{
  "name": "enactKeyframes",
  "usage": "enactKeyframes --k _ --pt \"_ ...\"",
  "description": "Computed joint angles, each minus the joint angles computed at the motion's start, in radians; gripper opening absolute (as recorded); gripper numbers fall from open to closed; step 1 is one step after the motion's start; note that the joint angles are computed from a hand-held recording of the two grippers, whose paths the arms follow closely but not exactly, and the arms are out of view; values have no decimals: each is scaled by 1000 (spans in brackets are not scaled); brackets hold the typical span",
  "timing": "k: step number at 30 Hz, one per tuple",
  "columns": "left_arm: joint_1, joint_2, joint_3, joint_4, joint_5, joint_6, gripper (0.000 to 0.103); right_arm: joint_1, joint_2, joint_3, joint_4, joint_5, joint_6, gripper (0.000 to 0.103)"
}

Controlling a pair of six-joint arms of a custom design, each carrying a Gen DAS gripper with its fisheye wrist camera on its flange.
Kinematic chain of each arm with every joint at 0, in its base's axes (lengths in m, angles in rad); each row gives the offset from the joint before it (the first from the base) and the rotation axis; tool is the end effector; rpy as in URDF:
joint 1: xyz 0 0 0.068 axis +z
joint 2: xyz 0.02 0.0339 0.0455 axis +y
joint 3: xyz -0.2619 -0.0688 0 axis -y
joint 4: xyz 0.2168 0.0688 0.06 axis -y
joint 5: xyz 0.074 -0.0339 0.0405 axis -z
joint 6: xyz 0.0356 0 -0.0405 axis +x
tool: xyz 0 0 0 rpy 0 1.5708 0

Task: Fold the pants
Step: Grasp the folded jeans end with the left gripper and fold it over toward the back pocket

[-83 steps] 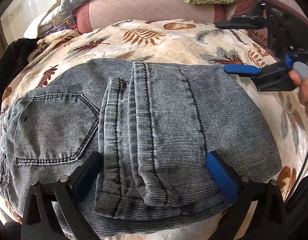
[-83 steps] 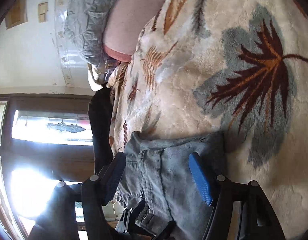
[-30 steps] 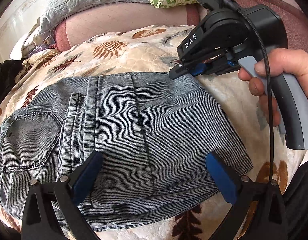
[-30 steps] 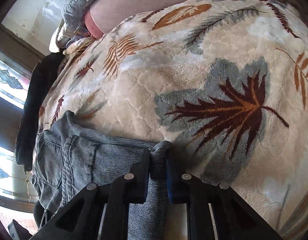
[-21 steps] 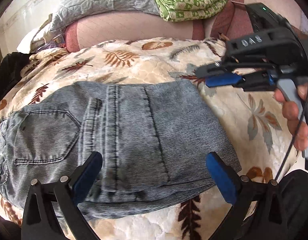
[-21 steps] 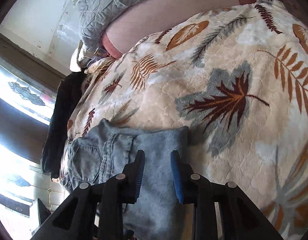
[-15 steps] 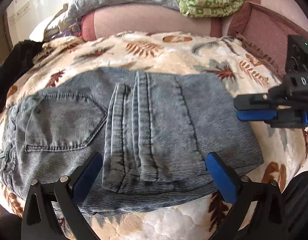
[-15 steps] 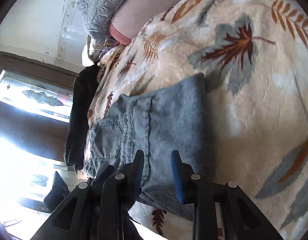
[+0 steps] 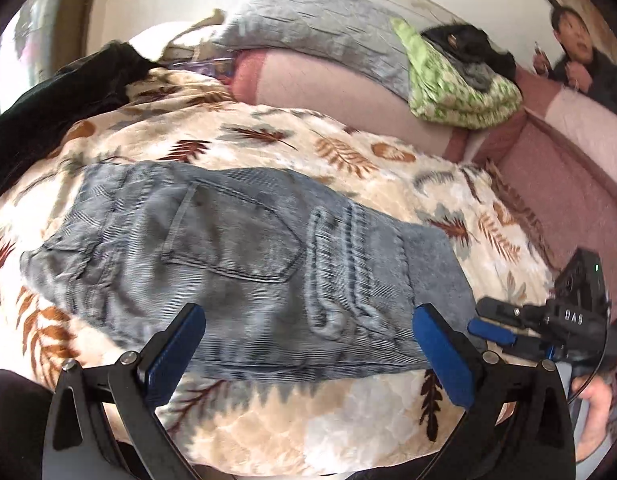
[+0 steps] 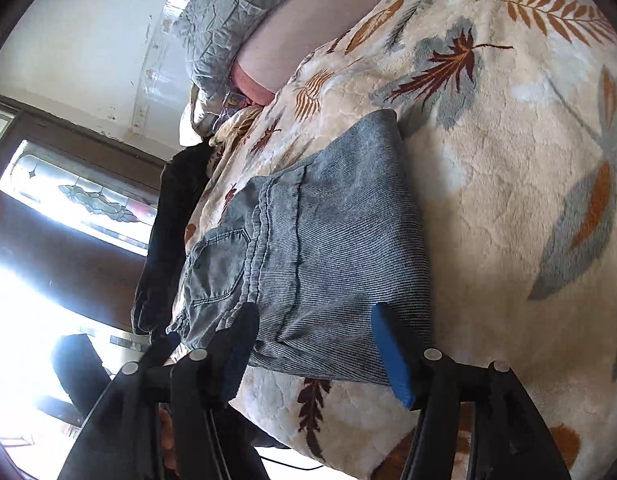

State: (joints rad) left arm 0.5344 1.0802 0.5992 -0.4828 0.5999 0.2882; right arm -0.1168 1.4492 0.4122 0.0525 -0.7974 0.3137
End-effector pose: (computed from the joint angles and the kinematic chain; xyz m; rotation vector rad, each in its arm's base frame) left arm 0.1613 0.0721 0.2125 -0.0622 2.3443 -0.3695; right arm 0.2065 0.0014 0.1350 0.2171 2.4391 1.0904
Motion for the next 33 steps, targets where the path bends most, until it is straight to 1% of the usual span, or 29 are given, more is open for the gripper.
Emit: enactKeyframes --k 1,3,6,8,13,15,19,20,21,22,23,24,26,29,31,33 --pt "102 50 32 -23 59 23 103 8 -18 -8 14 7 15 62" --pt "271 179 99 -48 148 22 103 20 -45 -17 51 -11 28 62" --pt "412 404 225 -104 217 -17 103 39 -45 -21 66 0 41 66" --pt "447 509 285 -105 243 -52 103 37 -22 -23 76 -5 54 66" --pt "455 710 435 -137 320 -127 103 13 -26 -36 106 -19 78 65" --pt "441 764 470 -124 319 -173 102 3 -23 -39 103 -22 76 66" --pt "445 818 509 -114 354 -197 94 2 -21 -38 98 -14 69 66" --pt "444 823 513 -106 355 -209 87 3 -21 -37 97 -12 65 66" --pt "444 829 520 -108 348 -209 77 8 -19 -34 97 -8 65 66" --pt "441 836 529 -105 336 -216 71 14 -22 -33 97 -6 65 66" --pt "442 845 535 -99 328 -219 58 23 -26 -29 90 -1 64 66" --pt "439 851 538 -93 311 -216 42 37 -32 -23 78 11 67 66" --pt "433 860 538 -77 290 -203 29 78 -52 -9 53 19 87 66" --pt "437 839 518 -51 294 -180 20 196 -52 32 64 15 190 66" --pt "442 824 505 -32 303 -161 18 310 -28 89 86 45 263 66" --pt "448 821 503 -29 320 -148 17 416 53 187 97 53 330 66"
